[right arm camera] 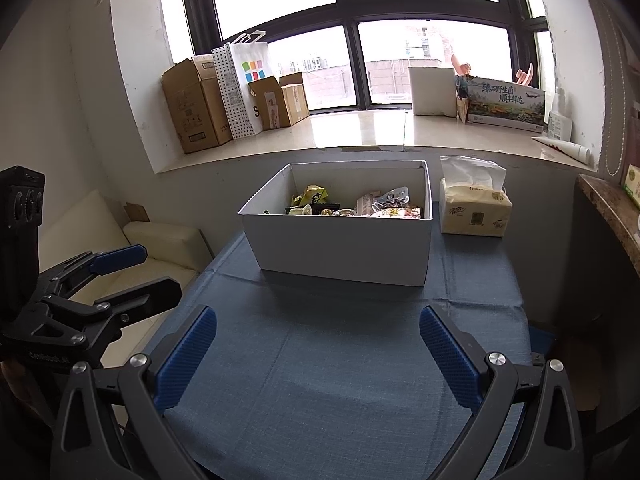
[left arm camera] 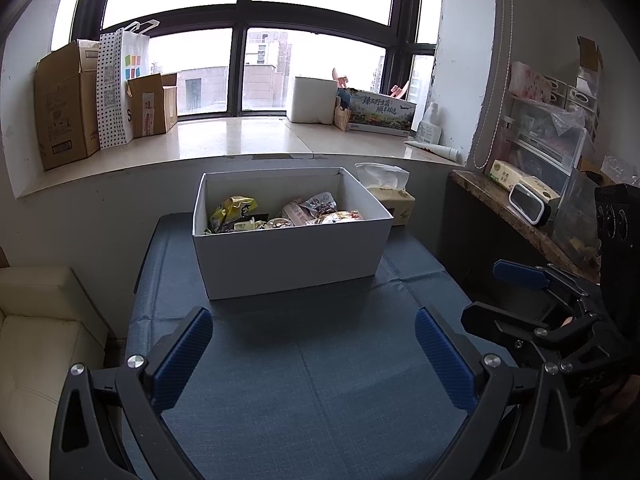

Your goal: Organize snacks

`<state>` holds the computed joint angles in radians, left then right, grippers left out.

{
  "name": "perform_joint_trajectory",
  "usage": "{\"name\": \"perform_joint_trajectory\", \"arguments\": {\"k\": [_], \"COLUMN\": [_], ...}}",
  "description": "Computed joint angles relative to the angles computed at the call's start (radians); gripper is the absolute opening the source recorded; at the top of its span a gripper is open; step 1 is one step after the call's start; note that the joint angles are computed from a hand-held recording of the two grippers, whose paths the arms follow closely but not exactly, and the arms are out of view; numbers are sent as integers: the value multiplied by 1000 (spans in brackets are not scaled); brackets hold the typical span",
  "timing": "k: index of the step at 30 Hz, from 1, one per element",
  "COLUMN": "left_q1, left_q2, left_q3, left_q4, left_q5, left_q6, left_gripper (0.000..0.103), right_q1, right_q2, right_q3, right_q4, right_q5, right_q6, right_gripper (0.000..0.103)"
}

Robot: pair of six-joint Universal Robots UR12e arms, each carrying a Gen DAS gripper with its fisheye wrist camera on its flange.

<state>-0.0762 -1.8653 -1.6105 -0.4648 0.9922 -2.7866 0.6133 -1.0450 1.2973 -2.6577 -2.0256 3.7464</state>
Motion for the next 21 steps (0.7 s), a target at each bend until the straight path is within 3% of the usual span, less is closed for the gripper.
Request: {"name": "perform_joint_trajectory", "arguments": {"k": [21], "left_q1": [7], "left_q2": [0], "left_q3": [-6], "left_q4": [22], "left_q5": [-17], "left_q6": [-22], "left_gripper": [103], "right_q1": [-1], "right_q2": [-1], "right_q3": [3], "right_q4": [1], "right_q5": [4], "right_q6": [8], "right_gripper": [103]}}
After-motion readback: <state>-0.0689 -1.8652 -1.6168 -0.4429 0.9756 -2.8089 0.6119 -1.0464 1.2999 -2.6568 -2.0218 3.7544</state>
